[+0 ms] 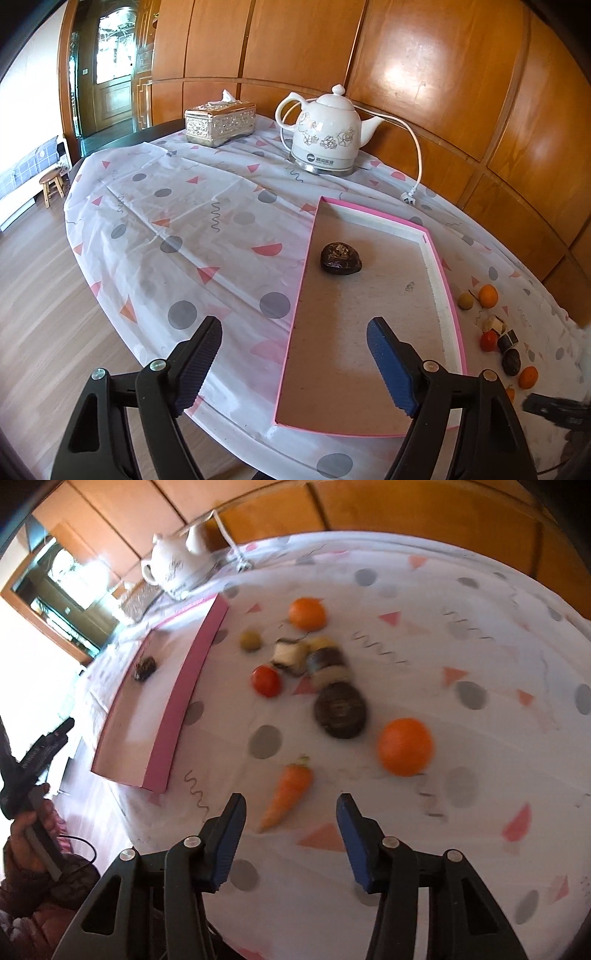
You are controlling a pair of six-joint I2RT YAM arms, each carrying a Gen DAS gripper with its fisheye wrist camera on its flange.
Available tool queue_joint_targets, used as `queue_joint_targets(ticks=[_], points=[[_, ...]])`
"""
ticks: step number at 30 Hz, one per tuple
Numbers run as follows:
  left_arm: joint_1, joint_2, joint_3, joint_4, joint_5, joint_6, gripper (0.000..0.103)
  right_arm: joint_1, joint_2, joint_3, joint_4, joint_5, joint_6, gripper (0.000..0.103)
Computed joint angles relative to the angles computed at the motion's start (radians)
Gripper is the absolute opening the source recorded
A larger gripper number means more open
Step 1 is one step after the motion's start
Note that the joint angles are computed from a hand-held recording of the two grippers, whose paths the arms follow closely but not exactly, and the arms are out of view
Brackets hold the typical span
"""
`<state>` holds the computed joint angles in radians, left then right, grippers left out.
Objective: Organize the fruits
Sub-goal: 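Reach the right gripper to the orange carrot and close on it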
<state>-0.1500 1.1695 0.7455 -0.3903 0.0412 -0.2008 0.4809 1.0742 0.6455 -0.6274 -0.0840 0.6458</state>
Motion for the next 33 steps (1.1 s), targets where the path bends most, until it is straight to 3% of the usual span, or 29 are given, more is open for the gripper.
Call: queue_joint_targets(ticks=[8, 18, 33], points=[[-0.016, 0.029, 0.007, 0.02, -0.015, 0.014, 0.082, 0.131, 0.233, 0.055, 0.076, 0.145, 0.051, 0.023], [-0.015, 0.099, 0.056, -0.01, -0.058, -0.004, 0.082, 0.109, 0.201, -0.002, 0.149, 0.132, -0.023, 0.023], [0.102, 0.205, 0.104, -0.08, -0.089, -0.161, 0.082, 0.139, 0.194, -0.009, 0.171, 0.168, -0.051, 0.022]])
